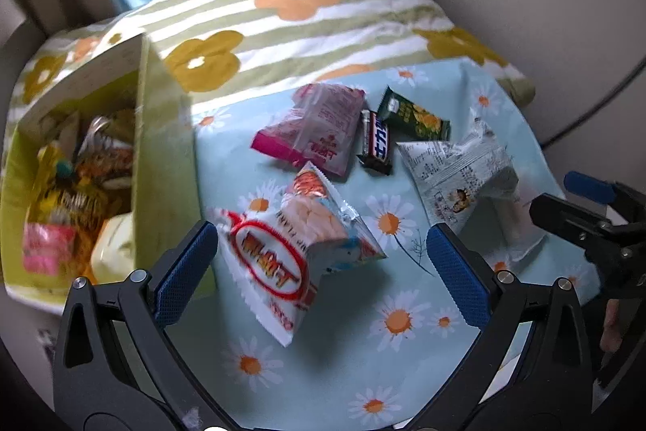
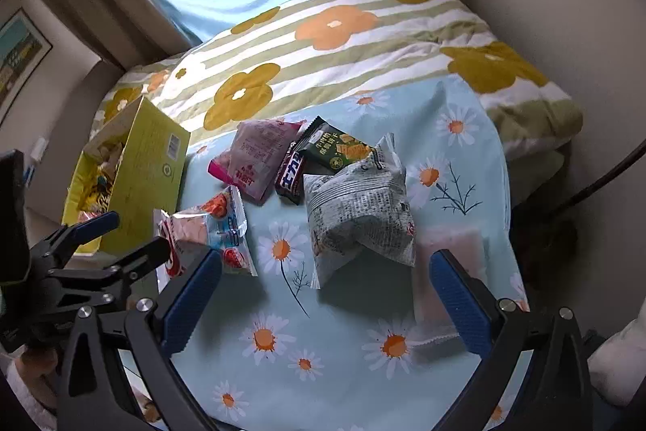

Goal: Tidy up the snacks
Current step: 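Move both tools back toward the remaining snacks on the table, then grasp the shrimp-flake bag with the left tool while the right tool grasps the grey printed bag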

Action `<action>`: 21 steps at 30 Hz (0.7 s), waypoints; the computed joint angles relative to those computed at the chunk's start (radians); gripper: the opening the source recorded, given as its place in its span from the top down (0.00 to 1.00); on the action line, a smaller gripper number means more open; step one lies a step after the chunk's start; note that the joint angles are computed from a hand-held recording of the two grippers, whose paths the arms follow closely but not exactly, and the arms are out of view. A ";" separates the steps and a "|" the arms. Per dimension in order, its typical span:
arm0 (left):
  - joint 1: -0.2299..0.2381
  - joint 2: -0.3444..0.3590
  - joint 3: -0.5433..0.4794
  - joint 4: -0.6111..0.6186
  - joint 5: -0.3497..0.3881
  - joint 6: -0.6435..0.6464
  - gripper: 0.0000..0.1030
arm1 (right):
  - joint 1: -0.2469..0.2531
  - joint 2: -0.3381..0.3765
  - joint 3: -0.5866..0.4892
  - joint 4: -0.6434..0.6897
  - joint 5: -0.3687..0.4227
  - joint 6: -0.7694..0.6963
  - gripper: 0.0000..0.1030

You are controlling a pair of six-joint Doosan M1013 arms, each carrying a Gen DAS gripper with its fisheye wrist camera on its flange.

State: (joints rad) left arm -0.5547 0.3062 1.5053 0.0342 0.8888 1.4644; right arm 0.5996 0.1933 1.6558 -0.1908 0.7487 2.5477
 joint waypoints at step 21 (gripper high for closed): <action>0.003 0.176 -0.147 0.037 0.312 0.429 0.00 | -0.046 0.081 -0.021 0.192 -0.018 0.014 0.01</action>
